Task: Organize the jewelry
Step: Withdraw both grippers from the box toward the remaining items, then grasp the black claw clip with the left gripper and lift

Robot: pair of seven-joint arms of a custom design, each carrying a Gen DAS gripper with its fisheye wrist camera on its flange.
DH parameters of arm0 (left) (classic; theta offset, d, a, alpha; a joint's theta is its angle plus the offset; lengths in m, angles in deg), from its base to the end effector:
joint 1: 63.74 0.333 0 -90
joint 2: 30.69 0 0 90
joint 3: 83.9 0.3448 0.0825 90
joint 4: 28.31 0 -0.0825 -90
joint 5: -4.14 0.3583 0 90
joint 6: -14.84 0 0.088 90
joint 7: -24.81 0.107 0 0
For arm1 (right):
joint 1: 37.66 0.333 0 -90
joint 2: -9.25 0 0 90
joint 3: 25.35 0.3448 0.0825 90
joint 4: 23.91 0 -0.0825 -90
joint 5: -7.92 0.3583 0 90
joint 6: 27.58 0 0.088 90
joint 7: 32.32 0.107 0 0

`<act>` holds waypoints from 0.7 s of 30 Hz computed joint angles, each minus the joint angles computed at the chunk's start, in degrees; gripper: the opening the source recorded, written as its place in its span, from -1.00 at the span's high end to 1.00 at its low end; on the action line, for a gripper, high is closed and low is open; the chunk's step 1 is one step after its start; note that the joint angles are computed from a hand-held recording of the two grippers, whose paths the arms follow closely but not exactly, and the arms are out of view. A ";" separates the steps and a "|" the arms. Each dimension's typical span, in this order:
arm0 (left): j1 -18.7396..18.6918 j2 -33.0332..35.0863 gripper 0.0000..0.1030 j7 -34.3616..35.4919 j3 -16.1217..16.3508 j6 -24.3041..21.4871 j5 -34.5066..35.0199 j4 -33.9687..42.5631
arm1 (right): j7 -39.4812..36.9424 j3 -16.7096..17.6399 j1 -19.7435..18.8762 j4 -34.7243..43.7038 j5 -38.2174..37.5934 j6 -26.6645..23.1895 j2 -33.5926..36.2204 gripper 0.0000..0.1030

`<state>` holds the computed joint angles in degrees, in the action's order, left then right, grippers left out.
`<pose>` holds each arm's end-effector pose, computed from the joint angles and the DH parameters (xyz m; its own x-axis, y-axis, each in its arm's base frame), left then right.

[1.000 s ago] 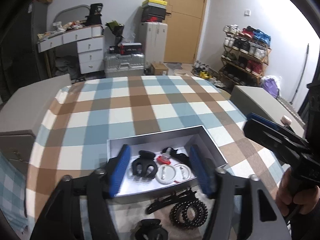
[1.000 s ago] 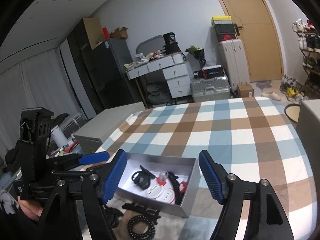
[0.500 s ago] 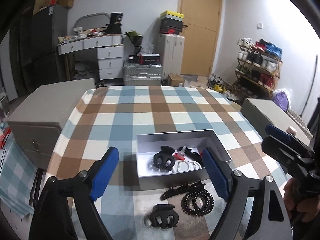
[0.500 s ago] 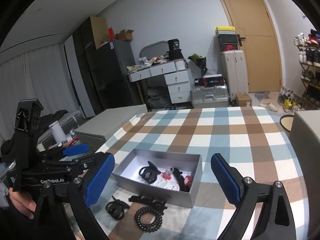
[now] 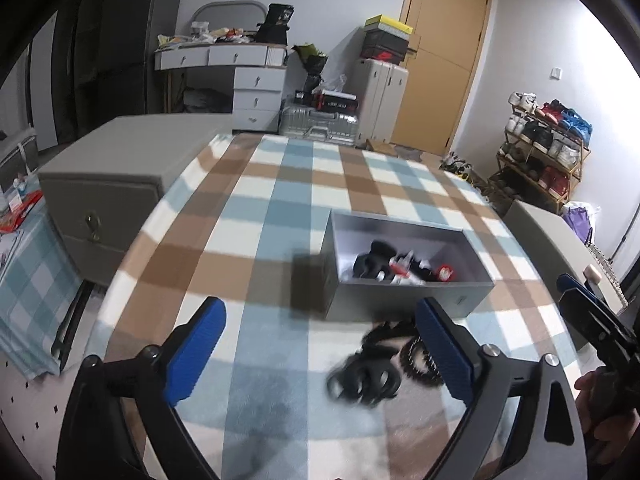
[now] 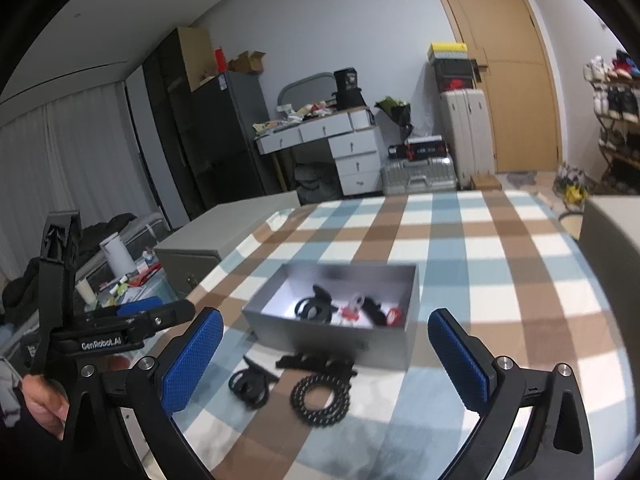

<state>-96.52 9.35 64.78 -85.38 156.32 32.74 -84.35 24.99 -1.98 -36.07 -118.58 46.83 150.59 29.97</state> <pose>0.6555 -0.4371 0.5754 -0.0601 -0.9816 0.1814 -0.6493 -0.0995 -0.7540 0.6572 0.1921 0.5684 0.3622 -0.8994 -0.2447 -0.4836 0.0431 -0.8742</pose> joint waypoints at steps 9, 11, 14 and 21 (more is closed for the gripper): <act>0.42 -2.66 -0.96 0.99 -1.44 0.50 -0.84 -7.68 | 3.48 -2.86 1.99 -2.96 -0.94 -2.06 -0.37 -1.00; 0.92 -2.55 -0.96 2.11 -2.29 -0.16 -1.74 -8.15 | 5.43 -4.99 3.71 -3.44 -2.79 -2.34 -0.30 -1.00; 1.11 -2.62 -0.96 2.42 -2.56 -0.34 -2.42 -8.69 | 6.16 -4.75 3.41 -3.71 -3.48 -3.15 0.26 -1.00; 2.31 1.81 -0.96 9.58 -5.50 -3.98 -8.36 -1.17 | 9.37 -6.92 4.55 -5.61 -6.41 -4.02 0.18 -1.00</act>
